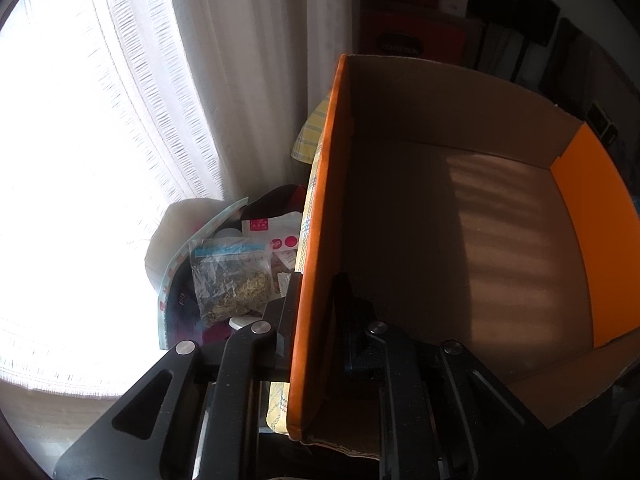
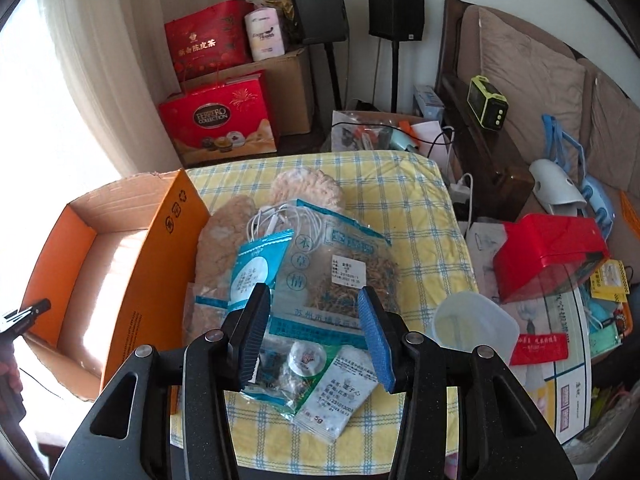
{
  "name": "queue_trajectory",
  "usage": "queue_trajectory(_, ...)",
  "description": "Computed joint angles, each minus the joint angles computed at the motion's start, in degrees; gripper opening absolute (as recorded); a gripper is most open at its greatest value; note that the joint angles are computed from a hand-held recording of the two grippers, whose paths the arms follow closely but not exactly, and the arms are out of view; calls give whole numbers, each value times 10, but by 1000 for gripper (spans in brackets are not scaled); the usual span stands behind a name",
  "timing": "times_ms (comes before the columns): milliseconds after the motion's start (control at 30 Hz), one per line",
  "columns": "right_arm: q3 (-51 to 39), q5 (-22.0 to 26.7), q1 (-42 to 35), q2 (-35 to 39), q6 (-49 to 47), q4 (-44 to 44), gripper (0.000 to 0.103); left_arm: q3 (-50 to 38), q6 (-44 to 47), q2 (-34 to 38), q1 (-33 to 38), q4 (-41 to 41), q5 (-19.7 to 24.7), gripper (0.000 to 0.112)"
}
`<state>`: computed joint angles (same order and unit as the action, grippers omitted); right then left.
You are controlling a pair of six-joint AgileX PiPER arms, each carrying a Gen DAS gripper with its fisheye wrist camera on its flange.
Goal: Organize objects
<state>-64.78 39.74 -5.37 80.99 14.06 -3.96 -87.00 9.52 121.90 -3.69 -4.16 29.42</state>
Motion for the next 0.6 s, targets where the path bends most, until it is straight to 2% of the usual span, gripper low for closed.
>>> queue_trajectory(233,-26,-5,16,40,10,5,41,-29,-9,21,-4,-4,12,14)
queue_trajectory(333,-33,-7,37,48,64,-50,54,-41,-18,29,-8,5,15,14)
queue_trajectory(467,-56,1,70,75,99,-99,59,-59,-26,43,-12,7,19,14)
queue_trajectory(600,-86,19,92,116,123,-125,59,-81,-30,59,-15,7,26,14)
